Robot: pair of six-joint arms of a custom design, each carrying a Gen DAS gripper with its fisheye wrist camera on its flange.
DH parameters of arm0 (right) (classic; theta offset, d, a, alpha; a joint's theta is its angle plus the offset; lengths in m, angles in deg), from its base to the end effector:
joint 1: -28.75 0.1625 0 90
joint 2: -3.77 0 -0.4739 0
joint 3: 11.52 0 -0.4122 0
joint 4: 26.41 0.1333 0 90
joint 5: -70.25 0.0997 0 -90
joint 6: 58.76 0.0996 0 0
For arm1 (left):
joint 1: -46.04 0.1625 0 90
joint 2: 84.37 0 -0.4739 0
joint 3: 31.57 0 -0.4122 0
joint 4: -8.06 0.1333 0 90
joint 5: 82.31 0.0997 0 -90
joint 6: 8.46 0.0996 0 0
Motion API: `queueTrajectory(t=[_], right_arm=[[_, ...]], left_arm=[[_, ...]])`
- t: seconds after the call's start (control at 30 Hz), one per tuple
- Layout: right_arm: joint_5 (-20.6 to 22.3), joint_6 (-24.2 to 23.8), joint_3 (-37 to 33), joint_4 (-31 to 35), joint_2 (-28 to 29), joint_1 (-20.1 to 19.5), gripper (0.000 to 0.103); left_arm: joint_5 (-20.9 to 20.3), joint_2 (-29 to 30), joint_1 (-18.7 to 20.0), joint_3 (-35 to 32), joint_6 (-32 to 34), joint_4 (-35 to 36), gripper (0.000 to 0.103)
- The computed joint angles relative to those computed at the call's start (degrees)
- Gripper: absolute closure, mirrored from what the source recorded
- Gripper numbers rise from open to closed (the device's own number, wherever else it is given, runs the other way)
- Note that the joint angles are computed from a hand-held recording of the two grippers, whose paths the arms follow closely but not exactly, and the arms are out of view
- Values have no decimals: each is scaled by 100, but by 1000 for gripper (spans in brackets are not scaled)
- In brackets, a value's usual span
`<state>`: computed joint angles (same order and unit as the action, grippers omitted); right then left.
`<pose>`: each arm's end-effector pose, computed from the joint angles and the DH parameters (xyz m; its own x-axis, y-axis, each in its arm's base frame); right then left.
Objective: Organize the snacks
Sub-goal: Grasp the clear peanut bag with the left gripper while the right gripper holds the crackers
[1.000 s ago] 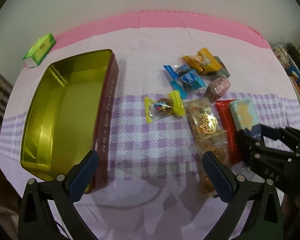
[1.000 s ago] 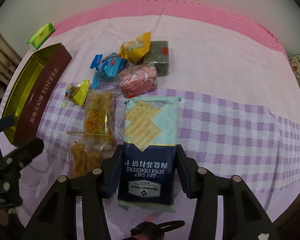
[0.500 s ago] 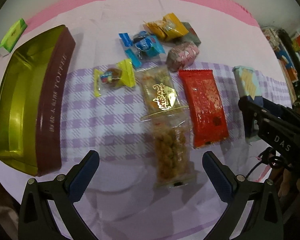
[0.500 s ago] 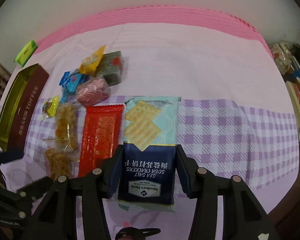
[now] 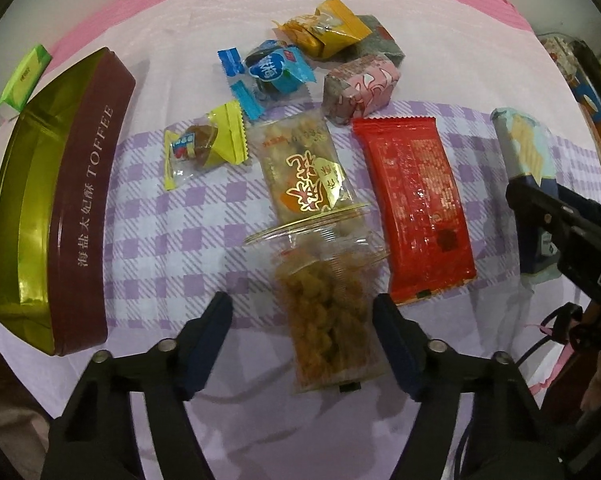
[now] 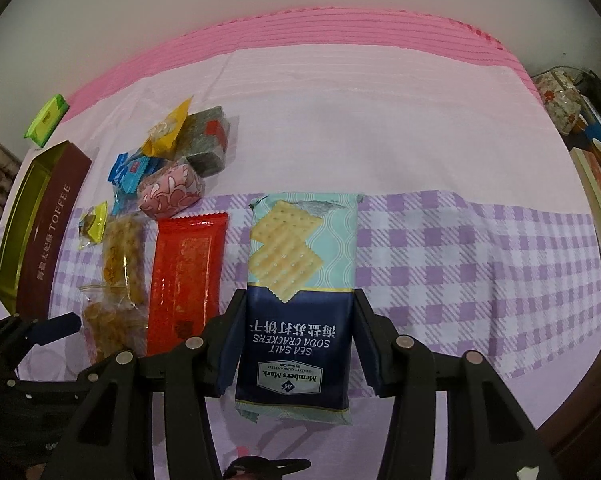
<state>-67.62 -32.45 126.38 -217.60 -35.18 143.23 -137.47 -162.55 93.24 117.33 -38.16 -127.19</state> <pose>0.2226 -0.3455 -0.0096 -0.7416 0.1775 0.6470 -0.0952 0.9267 -0.3635 -0.0561 -0.3406 0.1206 -0.6820 0.3128 -0.6611 0.3172 0.9410 0.1180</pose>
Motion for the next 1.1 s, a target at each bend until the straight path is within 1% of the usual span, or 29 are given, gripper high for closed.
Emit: queueTrajectory(t=[0.13, 0.2, 0.27, 0.37, 0.43, 0.47, 0.5, 0.6, 0.67, 0.9, 0.97, 1.1], right_arm=[[7, 36, -12, 34, 23, -4, 56], [-20, 70, -19, 35, 38, -3, 56], [-32, 83, -26, 30, 58, -12, 56], [-31, 99, -43, 46, 80, -22, 56], [-29, 90, -40, 27, 87, -33, 56], [-28, 84, -37, 19, 88, -34, 56], [-38, 96, -37, 14, 91, -31, 56], [-41, 91, -41, 6, 112, -36, 56], [-48, 85, -37, -3, 115, -35, 56], [-48, 84, -26, -26, 120, -54, 56], [-58, 84, -22, -42, 133, -62, 56], [-69, 88, -11, -56, 168, -86, 56]], left_arm=[[-2, 53, 88, 17, 144, -97, 44], [-40, 148, 127, 34, 217, -218, 49], [-8, 208, 181, 67, 327, -357, 51], [-32, 276, 172, 164, 376, -592, 58], [-30, 372, 204, 167, 417, -747, 60], [-40, 298, 174, 198, 390, -691, 61], [-29, 344, 188, 202, 400, -758, 63], [-13, 328, 230, 201, 449, -790, 64], [-34, 91, 202, 127, 424, -476, 64], [-63, -192, 120, 77, 399, -237, 65], [-75, -354, 67, 27, 326, -17, 65], [-13, -570, 20, 39, 374, 16, 65]])
